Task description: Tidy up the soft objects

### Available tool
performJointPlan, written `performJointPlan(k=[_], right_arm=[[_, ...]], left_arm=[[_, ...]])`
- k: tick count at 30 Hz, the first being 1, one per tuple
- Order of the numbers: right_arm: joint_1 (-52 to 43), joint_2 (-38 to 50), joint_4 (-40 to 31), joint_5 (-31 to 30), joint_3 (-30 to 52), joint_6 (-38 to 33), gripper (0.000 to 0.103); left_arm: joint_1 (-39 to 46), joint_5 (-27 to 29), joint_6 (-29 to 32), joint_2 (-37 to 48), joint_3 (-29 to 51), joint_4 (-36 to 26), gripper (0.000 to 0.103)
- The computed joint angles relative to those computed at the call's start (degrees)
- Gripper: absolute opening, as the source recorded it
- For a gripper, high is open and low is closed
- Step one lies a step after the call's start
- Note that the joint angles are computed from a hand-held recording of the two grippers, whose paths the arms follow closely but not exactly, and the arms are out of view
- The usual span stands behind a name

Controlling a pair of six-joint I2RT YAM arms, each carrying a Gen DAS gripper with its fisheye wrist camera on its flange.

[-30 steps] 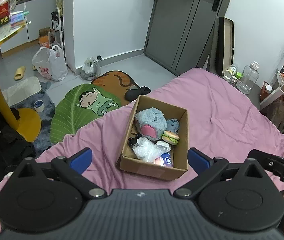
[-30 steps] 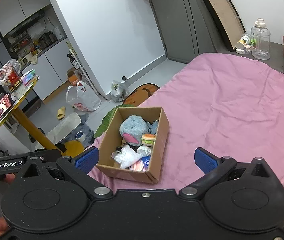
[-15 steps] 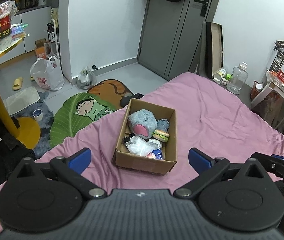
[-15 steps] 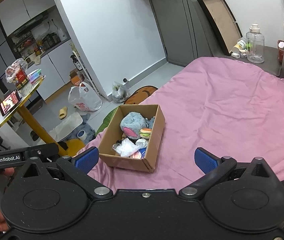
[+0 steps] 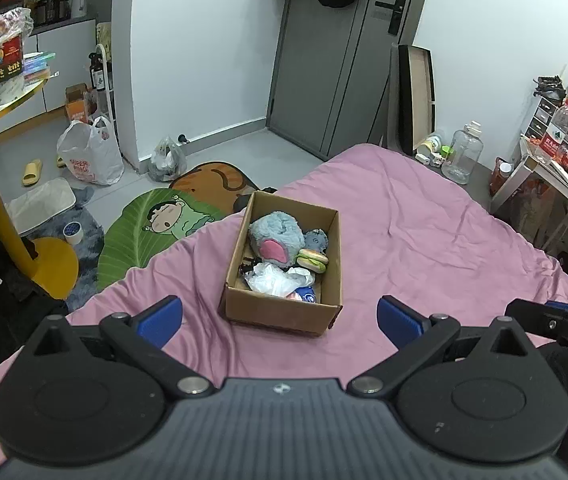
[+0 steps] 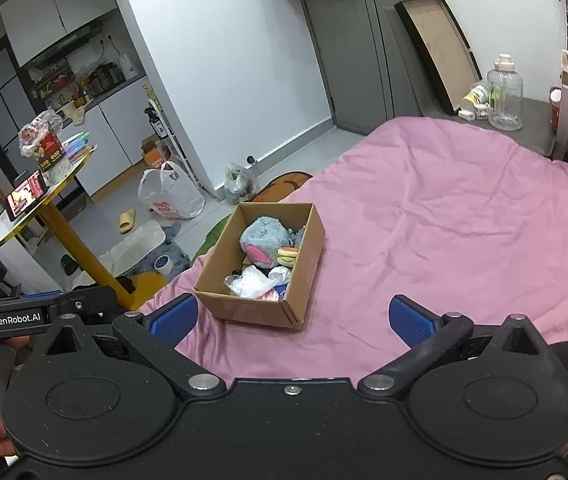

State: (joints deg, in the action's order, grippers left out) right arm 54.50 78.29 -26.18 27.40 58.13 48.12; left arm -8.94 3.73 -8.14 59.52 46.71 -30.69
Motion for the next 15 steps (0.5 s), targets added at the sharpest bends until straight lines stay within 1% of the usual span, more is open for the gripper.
performJointPlan(k=[15], right_arm=[[1.3, 1.4, -1.3, 0.8, 1.9, -0.5, 0.103]], left_arm=[[0.5, 0.5, 0.1, -1.9, -0.8, -0.5, 0.103]])
